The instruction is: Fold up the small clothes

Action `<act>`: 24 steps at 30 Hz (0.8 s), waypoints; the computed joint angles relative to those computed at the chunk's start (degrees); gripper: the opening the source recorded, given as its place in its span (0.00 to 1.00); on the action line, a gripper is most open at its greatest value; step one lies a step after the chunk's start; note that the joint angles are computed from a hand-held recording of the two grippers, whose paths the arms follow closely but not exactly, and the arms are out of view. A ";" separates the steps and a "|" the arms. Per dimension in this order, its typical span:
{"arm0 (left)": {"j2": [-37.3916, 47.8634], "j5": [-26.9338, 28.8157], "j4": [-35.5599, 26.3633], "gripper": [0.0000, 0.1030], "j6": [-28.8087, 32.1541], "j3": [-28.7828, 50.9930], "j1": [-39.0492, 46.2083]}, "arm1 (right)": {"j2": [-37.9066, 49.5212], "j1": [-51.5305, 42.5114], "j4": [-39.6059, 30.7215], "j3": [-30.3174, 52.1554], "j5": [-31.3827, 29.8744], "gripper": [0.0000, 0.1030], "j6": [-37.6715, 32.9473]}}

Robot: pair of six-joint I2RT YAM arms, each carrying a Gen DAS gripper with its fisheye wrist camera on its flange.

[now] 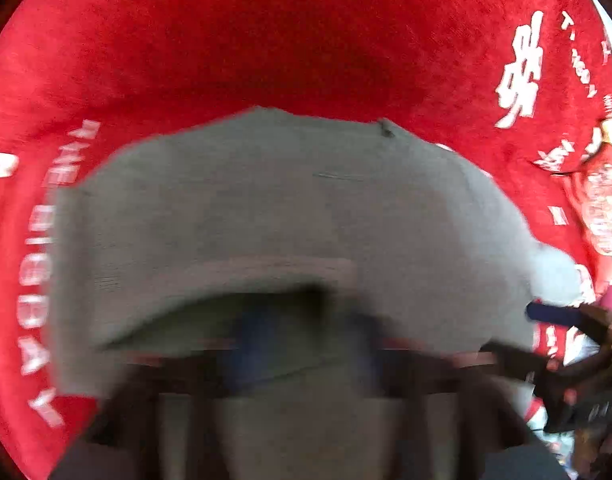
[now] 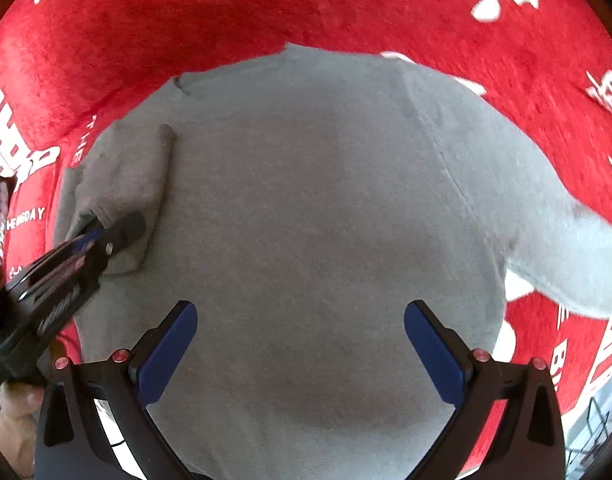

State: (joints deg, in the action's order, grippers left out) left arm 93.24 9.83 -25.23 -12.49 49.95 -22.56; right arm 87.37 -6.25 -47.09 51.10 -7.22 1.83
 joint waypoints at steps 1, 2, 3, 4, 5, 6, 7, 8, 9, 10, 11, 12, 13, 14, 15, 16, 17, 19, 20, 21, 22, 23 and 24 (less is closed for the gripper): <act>-2.81 -1.35 -0.75 0.90 0.41 -0.49 1.04 | 0.24 1.71 0.52 0.75 -0.03 1.00 -0.40; -6.70 -2.12 -1.46 0.90 1.68 -2.16 2.89 | 0.45 4.24 1.26 1.53 0.22 1.00 -0.79; -9.57 -2.88 -3.42 0.90 3.02 -2.96 5.05 | 0.78 7.34 2.18 2.22 1.06 1.00 -1.01; -11.53 -4.12 -5.01 0.90 3.81 -3.51 7.01 | 1.56 10.73 3.19 3.18 2.24 1.00 -1.37; -13.42 -5.46 -6.43 0.90 4.73 -4.37 9.54 | 2.51 13.76 4.19 4.07 3.46 1.00 -1.84; -14.89 -6.42 -7.45 0.90 6.03 -5.46 12.44 | 3.52 16.36 5.07 4.87 4.73 1.00 -2.34; -15.89 -7.87 -8.23 0.90 7.59 -6.71 15.36 | 5.46 20.63 6.66 6.05 7.55 1.00 -3.45; -16.15 -9.48 -8.71 0.90 9.07 -7.89 17.54 | 6.97 23.44 7.74 6.87 9.66 1.00 -4.53; -15.93 -10.59 -8.89 0.90 10.06 -8.82 18.65 | 7.39 25.43 8.51 6.81 11.49 1.00 -5.77; -15.30 -11.64 -8.50 0.90 10.64 -9.91 19.14 | 9.22 28.28 9.88 7.72 14.51 1.00 -7.35; -14.91 -12.47 -7.94 0.90 12.21 -11.53 20.72 | 11.19 30.73 11.71 8.35 17.37 0.99 -8.76; -14.32 -12.88 -7.21 0.90 12.59 -12.20 21.12 | 11.51 31.75 13.33 7.52 19.09 0.98 -9.92; -13.41 -12.93 -6.18 0.90 13.02 -12.65 21.61 | 14.19 33.62 15.20 8.52 21.74 0.93 -11.00; -12.86 -13.01 -4.91 0.90 12.91 -13.20 21.70 | 15.52 34.58 15.30 9.49 23.25 0.89 -11.50; -11.61 -13.68 -3.55 0.90 11.41 -13.13 20.34 | 17.71 35.47 15.49 10.83 24.68 0.67 -12.04; -10.37 -14.45 -2.10 0.90 10.50 -13.05 19.70 | 19.28 35.24 15.68 11.91 23.86 0.41 -12.62; -9.02 -15.78 -0.55 0.90 9.14 -12.92 18.63 | 19.31 33.98 15.22 12.42 20.88 0.08 -12.13; -7.32 -16.78 1.06 0.90 6.86 -12.39 17.03 | 14.88 29.04 15.81 10.63 14.21 0.07 -7.25; -6.94 -16.78 0.86 0.90 6.25 -11.77 16.86 | 12.02 25.18 16.30 9.25 9.44 0.07 -3.95; -6.58 -17.18 0.92 0.90 5.79 -11.35 16.34 | 10.11 22.22 16.90 8.06 5.85 0.07 -1.44; -5.71 -17.76 1.38 0.90 5.29 -10.91 15.51 | 7.28 17.34 17.81 5.79 1.03 0.07 1.88; -5.53 -18.14 1.42 0.90 5.49 -10.70 15.25 | 4.97 11.77 18.67 3.35 -3.57 0.07 5.33; -5.53 -18.54 1.51 0.90 5.65 -10.67 15.05 | 3.99 7.99 19.19 1.86 -6.48 0.07 7.75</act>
